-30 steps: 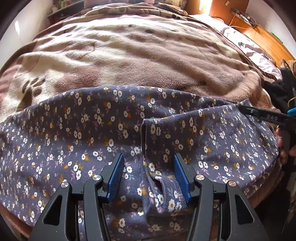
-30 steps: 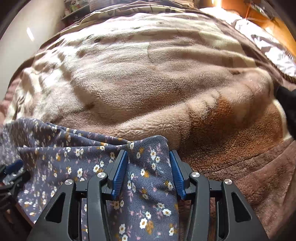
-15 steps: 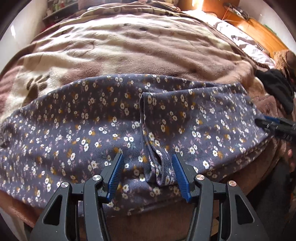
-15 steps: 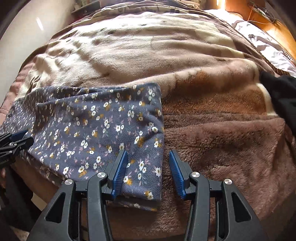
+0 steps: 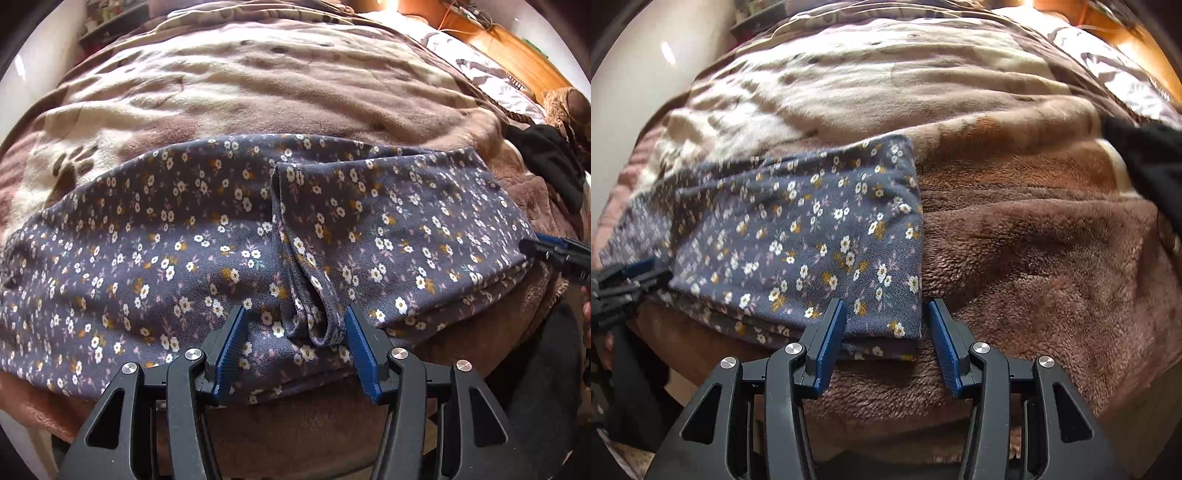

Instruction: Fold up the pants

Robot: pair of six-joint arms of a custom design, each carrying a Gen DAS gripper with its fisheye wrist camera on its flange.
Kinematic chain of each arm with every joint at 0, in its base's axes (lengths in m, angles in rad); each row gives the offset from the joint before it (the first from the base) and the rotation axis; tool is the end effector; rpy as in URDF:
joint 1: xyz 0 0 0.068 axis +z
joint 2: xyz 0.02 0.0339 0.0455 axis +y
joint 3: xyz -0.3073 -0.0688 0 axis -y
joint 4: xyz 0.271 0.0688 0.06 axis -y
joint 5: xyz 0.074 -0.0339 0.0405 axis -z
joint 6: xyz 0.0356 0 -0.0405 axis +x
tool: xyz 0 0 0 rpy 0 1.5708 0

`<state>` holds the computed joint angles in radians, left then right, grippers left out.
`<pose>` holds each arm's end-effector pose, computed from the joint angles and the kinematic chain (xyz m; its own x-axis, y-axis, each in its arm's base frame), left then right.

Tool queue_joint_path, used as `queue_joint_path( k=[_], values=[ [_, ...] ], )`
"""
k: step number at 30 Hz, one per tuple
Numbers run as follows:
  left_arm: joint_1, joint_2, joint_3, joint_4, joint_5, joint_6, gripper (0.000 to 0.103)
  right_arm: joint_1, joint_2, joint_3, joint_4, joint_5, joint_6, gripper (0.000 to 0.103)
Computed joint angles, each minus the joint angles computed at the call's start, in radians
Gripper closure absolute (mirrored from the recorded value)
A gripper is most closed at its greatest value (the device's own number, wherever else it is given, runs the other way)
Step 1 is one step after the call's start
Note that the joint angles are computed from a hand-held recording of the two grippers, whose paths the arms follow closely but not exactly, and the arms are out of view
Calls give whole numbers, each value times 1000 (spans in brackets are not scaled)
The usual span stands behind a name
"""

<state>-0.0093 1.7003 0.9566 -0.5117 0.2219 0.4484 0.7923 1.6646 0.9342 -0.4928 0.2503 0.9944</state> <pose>0.3334 -0.0109 0.1755 -0.8231 0.4306 -0.3702 0.4818 0.8746 -0.0541 0.2363 0.2271 0.1813 -0.8885 0.2560 -0.3809 0.2099 0.9648 0.1587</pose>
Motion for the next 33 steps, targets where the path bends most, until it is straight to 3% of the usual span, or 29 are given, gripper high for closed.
queue_joint_path(
  k=[5, 10, 15, 20, 33],
  values=[
    [35, -67, 16, -13, 83, 0, 51, -43, -136, -73, 51, 8, 39, 55],
    [-22, -31, 100, -61, 145, -54, 51, -99, -188, -129, 96, -17, 66, 55],
    [-126, 25, 164, -104, 200, -97, 51, -139, -201, -238, 275, -156, 117, 55],
    [-197, 92, 238, -172, 247, -132, 51, -128, -188, -305, 400, -178, 169, 52],
    [-377, 245, 447, -296, 253, -201, 51, -138, -167, -323, 513, -280, 156, 51]
  ],
)
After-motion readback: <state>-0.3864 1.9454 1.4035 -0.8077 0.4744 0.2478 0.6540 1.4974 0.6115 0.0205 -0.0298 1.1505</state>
